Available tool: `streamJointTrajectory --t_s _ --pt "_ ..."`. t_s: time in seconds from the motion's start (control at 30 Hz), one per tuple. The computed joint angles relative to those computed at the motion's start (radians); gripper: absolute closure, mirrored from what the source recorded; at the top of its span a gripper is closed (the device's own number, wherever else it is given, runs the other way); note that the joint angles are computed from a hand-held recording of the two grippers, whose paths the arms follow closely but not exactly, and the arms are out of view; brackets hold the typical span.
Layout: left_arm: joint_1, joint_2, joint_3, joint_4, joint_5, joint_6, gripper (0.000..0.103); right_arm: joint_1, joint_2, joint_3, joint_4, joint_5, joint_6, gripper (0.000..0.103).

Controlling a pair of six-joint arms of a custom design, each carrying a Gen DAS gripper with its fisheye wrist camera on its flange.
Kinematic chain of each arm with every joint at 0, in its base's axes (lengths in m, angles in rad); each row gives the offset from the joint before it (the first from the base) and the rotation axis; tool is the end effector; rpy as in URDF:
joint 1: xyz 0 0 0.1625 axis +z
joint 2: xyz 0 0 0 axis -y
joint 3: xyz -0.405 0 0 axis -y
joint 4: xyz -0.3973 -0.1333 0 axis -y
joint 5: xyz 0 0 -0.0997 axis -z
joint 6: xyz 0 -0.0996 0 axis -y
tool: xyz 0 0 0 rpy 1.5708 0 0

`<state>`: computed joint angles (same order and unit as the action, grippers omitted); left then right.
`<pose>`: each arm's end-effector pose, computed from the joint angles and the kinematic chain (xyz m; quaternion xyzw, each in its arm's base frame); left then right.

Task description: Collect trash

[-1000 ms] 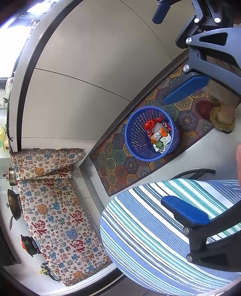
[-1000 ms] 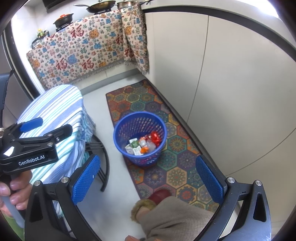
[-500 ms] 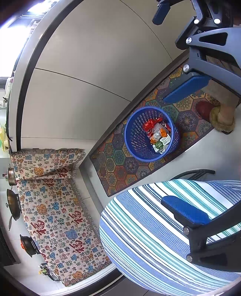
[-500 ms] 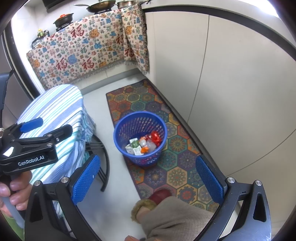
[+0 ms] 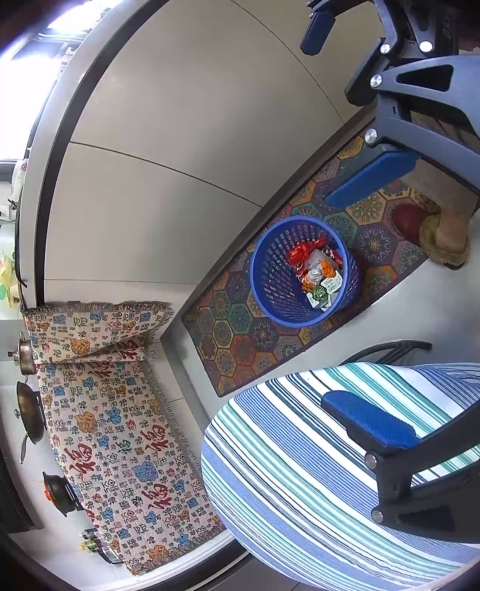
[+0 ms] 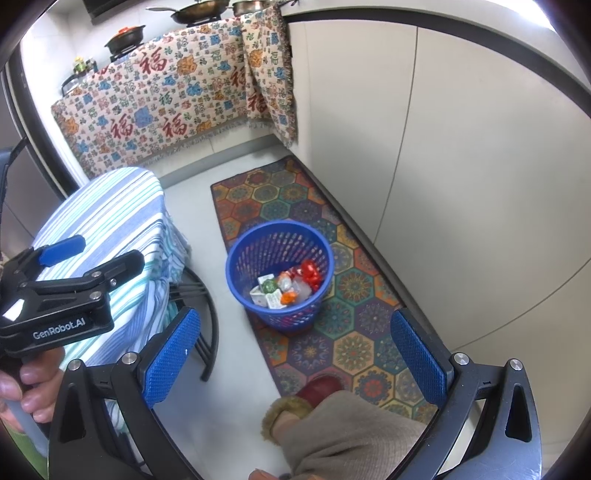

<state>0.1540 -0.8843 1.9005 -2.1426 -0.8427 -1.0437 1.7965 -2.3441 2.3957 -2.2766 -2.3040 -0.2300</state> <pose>-0.4872 -0.2776 0.0280 0.2462 0.8811 -0.2586 0.3101 0.1182 -0.2171 0.4338 0.0875 -0.8872 0.2992 0.3401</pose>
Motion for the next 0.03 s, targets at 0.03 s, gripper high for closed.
streamJointTrajectory --t_s 0.03 --pt "0.000 -0.001 0.000 0.004 0.004 0.001 0.001 0.000 0.000 0.000 0.000 0.000 0.001 0.000"
